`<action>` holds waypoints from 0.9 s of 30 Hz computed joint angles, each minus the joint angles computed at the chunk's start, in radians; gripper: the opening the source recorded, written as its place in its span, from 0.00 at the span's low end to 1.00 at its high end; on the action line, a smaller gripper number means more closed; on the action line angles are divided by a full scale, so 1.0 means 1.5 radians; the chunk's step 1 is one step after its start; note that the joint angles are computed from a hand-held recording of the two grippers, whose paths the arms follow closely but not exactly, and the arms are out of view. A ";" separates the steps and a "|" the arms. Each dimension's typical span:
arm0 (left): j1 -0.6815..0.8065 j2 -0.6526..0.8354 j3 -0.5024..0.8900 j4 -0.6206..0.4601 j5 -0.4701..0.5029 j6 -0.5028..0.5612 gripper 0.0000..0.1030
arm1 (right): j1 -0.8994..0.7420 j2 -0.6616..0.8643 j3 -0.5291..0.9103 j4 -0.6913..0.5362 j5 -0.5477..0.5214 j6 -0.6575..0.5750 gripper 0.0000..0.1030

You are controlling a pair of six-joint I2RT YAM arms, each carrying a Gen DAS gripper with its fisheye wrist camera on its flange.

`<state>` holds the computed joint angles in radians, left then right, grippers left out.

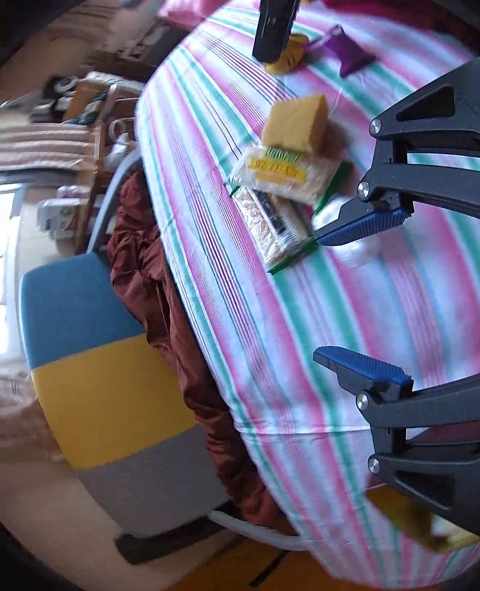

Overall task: Organize objects
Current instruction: 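Grasp the cracker packet with the left tool and lift it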

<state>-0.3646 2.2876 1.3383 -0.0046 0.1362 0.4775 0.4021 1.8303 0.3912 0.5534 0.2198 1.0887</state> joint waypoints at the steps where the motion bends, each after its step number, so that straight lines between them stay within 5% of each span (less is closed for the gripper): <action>1: -0.012 0.028 0.039 -0.015 -0.015 0.034 0.56 | 0.000 0.003 0.001 0.005 -0.007 -0.003 0.83; 7: -0.057 0.122 0.150 -0.045 -0.018 0.182 0.80 | -0.003 0.023 0.011 0.017 -0.042 -0.017 0.83; 10: -0.079 0.157 0.190 -0.049 -0.032 0.247 0.82 | -0.010 0.034 0.016 0.020 -0.061 -0.018 0.83; 18: -0.099 0.277 0.390 -0.157 -0.013 0.260 0.87 | -0.020 0.049 0.021 0.034 -0.092 -0.023 0.83; 20: -0.097 0.304 0.444 -0.201 0.004 0.230 0.81 | -0.024 0.053 0.024 0.031 -0.097 -0.025 0.83; 22: -0.090 0.335 0.520 -0.286 0.036 0.195 0.62 | -0.025 0.053 0.023 0.032 -0.098 -0.024 0.83; 24: -0.086 0.337 0.524 -0.295 0.045 0.178 0.48 | -0.026 0.053 0.023 0.030 -0.096 -0.024 0.83; 27: -0.064 0.367 0.598 -0.355 0.045 0.102 0.47 | -0.027 0.050 0.022 0.018 -0.090 -0.022 0.83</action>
